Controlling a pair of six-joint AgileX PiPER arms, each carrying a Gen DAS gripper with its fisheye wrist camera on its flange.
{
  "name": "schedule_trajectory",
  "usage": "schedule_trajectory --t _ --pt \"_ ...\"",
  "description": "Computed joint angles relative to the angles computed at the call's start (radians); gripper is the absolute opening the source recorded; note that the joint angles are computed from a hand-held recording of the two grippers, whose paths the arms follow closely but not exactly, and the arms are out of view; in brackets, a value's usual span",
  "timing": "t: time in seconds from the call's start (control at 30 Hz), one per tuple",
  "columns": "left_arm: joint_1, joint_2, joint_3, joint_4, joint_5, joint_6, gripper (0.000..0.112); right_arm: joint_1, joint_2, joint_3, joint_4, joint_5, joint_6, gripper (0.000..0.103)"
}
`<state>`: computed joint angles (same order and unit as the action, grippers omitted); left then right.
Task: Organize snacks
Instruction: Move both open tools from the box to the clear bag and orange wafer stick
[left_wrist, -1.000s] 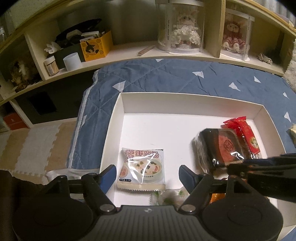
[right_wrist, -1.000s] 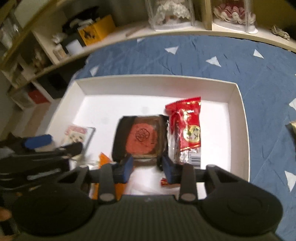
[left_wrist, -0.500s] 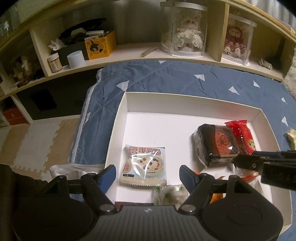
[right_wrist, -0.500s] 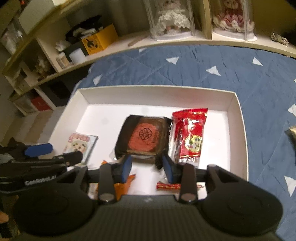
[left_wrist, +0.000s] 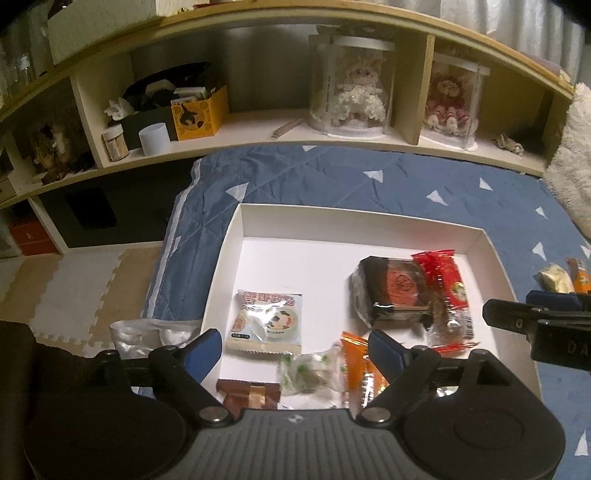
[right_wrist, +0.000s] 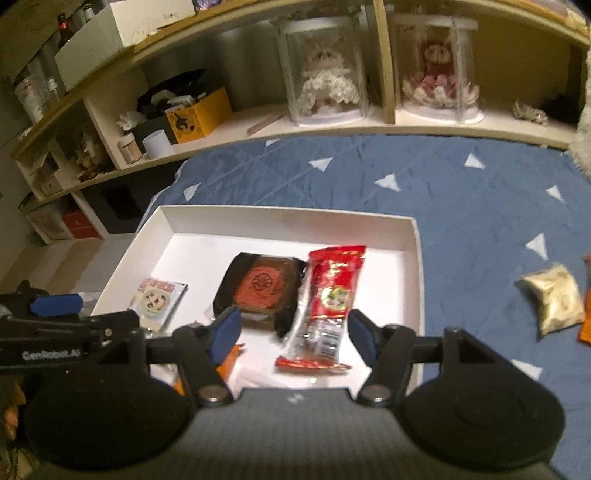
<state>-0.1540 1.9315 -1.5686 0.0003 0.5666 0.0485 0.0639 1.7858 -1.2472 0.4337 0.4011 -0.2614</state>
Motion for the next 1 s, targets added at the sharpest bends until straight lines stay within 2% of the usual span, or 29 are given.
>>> schedule_trajectory --t 0.37,0.53,0.67,1.0 --pt "-0.034 -0.075 0.083 0.005 -0.019 -0.020 0.102 -0.036 -0.135 0.153 0.022 -0.070 -0.092 0.089" --pt "-0.051 -0.105 0.112 -0.005 -0.029 -0.011 0.103 -0.067 -0.177 0.207 0.064 -0.106 -0.160 0.102" --pt "-0.057 -0.119 0.121 -0.035 -0.037 -0.018 0.103 -0.103 -0.208 0.231 0.056 -0.110 -0.166 0.102" --pt "-0.109 -0.116 0.128 -0.046 -0.089 -0.080 0.103 -0.276 -0.277 0.273 0.259 -0.052 -0.513 0.102"
